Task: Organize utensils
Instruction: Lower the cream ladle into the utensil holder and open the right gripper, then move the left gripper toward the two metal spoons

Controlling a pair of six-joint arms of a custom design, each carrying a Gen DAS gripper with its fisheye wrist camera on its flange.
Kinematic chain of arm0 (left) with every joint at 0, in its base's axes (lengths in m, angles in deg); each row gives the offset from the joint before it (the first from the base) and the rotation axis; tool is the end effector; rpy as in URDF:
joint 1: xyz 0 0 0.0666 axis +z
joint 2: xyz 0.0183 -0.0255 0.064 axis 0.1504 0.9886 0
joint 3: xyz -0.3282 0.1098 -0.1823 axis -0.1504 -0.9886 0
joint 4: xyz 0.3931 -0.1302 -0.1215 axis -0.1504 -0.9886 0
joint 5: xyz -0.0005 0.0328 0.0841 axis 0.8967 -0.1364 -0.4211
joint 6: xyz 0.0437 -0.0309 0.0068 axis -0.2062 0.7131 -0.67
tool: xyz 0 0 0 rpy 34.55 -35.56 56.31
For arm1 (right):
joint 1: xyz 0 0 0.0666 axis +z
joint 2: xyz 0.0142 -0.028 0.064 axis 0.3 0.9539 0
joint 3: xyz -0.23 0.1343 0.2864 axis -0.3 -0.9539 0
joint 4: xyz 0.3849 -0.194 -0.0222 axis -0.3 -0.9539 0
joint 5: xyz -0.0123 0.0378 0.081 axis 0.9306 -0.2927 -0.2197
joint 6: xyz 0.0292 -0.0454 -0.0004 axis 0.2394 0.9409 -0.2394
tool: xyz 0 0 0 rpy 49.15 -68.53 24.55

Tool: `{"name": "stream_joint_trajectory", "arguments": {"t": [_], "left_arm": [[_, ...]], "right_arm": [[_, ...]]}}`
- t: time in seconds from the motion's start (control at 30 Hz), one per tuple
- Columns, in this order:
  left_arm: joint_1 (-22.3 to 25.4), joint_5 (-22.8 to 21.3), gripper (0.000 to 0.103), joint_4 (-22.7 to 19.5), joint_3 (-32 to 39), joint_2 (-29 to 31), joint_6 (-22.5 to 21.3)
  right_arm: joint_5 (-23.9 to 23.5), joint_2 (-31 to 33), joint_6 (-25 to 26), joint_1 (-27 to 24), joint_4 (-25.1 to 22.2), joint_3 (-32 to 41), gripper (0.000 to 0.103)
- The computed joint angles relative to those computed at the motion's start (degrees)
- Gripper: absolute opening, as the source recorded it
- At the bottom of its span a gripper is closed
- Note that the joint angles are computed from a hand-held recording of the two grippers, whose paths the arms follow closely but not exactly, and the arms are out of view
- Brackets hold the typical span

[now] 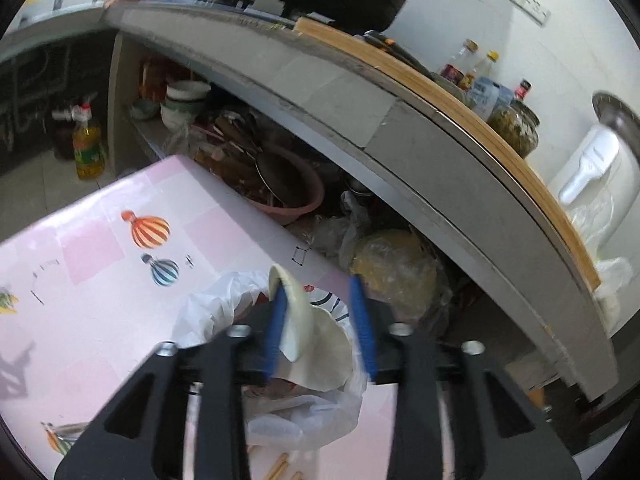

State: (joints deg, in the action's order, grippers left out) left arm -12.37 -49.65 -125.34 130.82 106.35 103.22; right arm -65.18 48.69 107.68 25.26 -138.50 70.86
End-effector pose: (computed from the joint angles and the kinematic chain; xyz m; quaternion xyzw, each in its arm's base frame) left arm 0.4247 -0.1589 0.5035 0.0016 0.8888 -0.0951 0.4483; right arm 0.5483 0.0679 0.5859 -0.1863 0.8802 -0.1328 0.4159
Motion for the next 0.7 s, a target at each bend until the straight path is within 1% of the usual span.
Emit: {"name": "stream_joint_trajectory", "arguments": {"t": [0.07,0.2,0.33,0.47,0.57,0.63,0.67,0.7], "left_arm": [[-0.4,-0.5,0.085,-0.3,0.3,0.1,-0.2],[-1.1,-1.3,0.086,-0.6,0.7,0.1,-0.4],[-2.3,-2.2,0.087,-0.8,1.2,0.1,-1.1],[-3.4,-2.0,0.087,-1.1,1.8,0.4,-1.0],[-4.0,-1.8,0.087,-1.3,2.2,0.8,-1.3],[-4.5,-1.5,0.087,-1.2,2.4,0.9,-1.2],[-4.8,-1.3,0.087,-1.2,2.4,1.0,-1.1],[-4.9,-1.0,0.087,-1.1,2.3,1.0,-0.9]], "right_arm": [[-1.9,-0.8,-1.7,-0.6,0.0,-0.2,0.038],[-5.5,-3.0,-4.8,-2.0,0.6,-1.1,0.046],[-11.5,-7.1,-10.1,-4.7,2.5,-3.7,0.050],[-15.2,-12.1,-13.6,-7.3,4.9,-7.8,0.055],[-17.1,-15.9,-15.4,-9.2,5.7,-11.0,0.064],[-17.5,-18.4,-16.1,-10.3,6.0,-13.3,0.074],[-17.6,-19.5,-16.4,-10.8,6.2,-14.4,0.077],[-17.6,-20.4,-16.6,-11.2,6.4,-15.3,0.083]]}}
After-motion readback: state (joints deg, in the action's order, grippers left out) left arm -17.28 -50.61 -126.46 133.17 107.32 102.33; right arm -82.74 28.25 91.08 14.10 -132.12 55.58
